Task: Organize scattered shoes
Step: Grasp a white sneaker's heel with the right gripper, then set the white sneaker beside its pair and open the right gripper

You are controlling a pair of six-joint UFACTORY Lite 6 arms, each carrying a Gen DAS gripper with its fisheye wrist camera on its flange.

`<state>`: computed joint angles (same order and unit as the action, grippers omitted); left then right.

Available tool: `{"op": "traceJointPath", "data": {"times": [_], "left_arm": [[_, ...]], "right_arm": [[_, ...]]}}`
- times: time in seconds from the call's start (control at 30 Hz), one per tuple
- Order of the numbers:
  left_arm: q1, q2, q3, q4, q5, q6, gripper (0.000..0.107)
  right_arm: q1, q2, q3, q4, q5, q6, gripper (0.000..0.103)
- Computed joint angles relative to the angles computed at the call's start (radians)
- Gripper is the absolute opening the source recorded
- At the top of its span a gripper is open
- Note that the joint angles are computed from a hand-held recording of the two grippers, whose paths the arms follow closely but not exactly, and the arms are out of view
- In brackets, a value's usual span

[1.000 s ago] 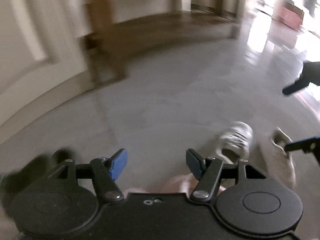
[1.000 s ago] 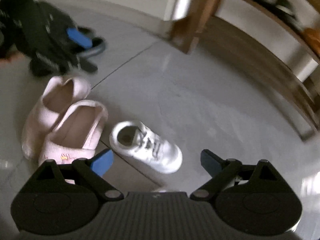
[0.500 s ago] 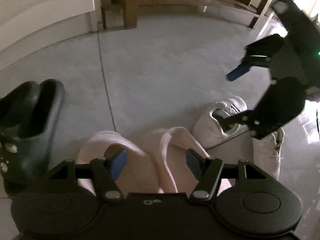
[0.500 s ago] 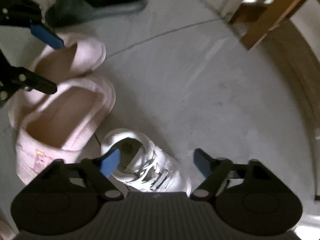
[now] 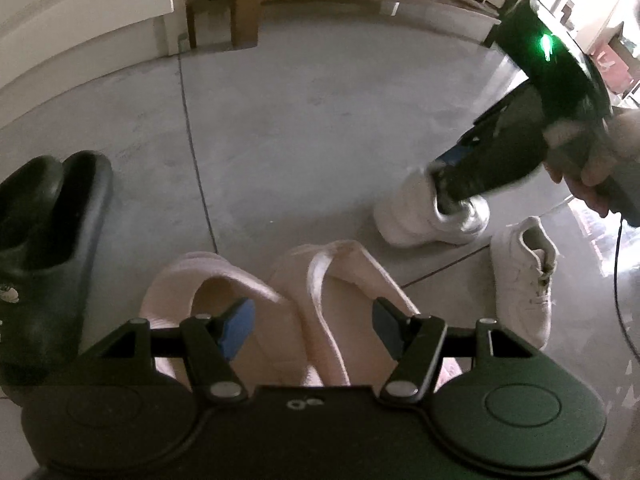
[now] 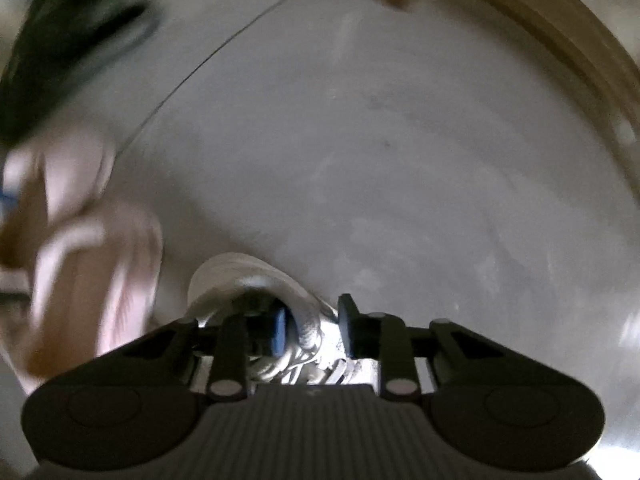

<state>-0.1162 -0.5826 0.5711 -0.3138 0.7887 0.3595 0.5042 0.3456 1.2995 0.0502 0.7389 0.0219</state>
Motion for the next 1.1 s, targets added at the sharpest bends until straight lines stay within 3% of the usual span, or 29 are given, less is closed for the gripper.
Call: {"op": "traceJointPath", "data": {"times": [0.23, 0.43, 0.53, 0.73, 0.87, 0.97, 1.1], "left_arm": [[0.041, -0.075, 0.005, -0.026, 0.048, 0.051, 0.065], [0.036, -0.077, 0.017, -0.054, 0.050, 0.066, 0.065], [-0.007, -0.057, 0.019, -0.055, 0.028, 0.051, 0.065], [-0.043, -0.075, 0.005, -0.052, 0.025, 0.043, 0.065], [0.002, -0.099, -0.010, -0.057, 0.047, 0.073, 0.065], [0.020, -0.108, -0.018, -0.049, 0.056, 0.067, 0.065], [-0.005, -0.079, -0.004, -0.053, 0.045, 0.037, 0.065]], "right_arm": [[-0.122, -0.221, -0.175, 0.248, 0.014, 0.154, 0.025], [-0.038, -0.444, -0.283, 0.168, 0.132, 0.375, 0.025], [0.002, -0.486, -0.297, 0.133, 0.238, 0.470, 0.025], [0.022, -0.357, -0.364, 0.185, 0.216, 0.573, 0.027], [0.058, -0.276, -0.321, 0.136, 0.200, 0.580, 0.034], [0.105, -0.296, -0.298, 0.047, 0.225, 0.609, 0.061], [0.149, -0.371, -0.293, -0.058, 0.246, 0.623, 0.061]]}}
